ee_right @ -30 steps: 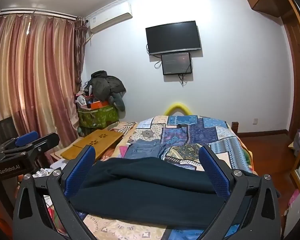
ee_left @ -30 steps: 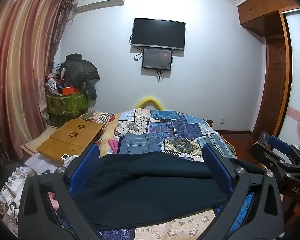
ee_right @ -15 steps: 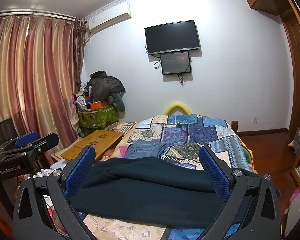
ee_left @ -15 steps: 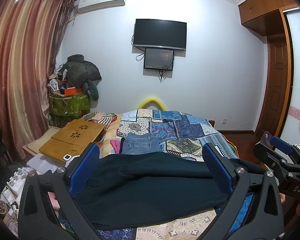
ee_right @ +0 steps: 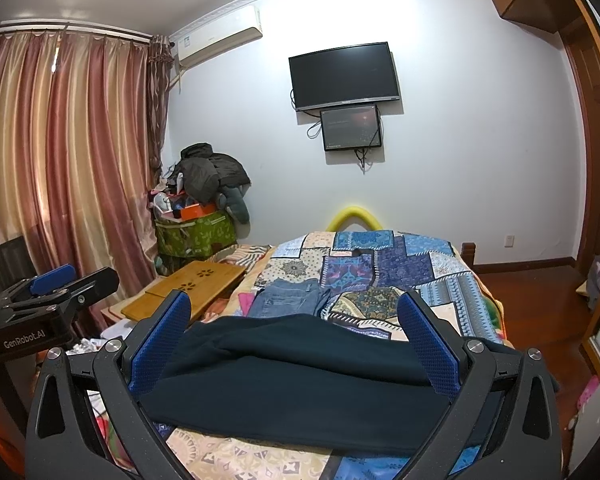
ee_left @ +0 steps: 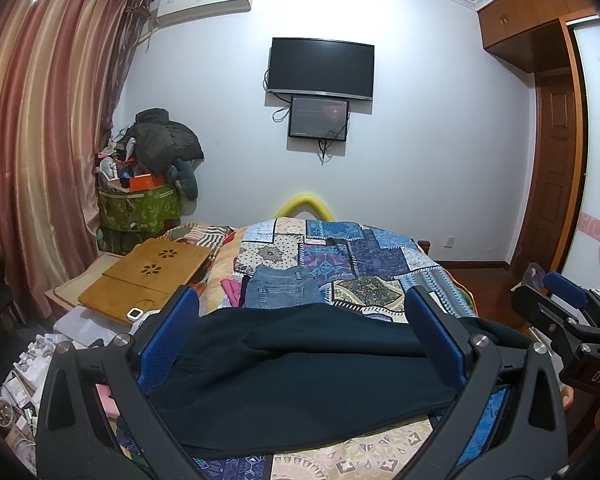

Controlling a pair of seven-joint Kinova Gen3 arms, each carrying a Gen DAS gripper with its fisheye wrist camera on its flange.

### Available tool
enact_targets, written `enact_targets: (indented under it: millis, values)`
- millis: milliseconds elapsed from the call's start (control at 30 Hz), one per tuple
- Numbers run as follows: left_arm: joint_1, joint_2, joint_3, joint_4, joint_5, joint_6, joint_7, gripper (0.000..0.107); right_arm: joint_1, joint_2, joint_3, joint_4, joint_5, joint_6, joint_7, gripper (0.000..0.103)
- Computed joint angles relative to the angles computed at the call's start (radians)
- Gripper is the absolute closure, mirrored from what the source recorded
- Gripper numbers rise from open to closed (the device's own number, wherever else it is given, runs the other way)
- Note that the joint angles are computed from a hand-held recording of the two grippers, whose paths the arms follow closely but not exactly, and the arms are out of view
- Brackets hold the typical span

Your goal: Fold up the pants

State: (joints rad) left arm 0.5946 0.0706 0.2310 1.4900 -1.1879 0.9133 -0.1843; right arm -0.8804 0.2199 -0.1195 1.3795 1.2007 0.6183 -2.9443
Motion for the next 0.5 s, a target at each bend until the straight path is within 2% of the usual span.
enact_targets:
  millis: [500]
  values:
    - [0.008, 0.005, 0.002, -0.015, 0.002, 0.01, -0.014, 0.004, 0.005, -0.006, -0.002, 0.004, -0.004, 0.002, 0.001, 0.0]
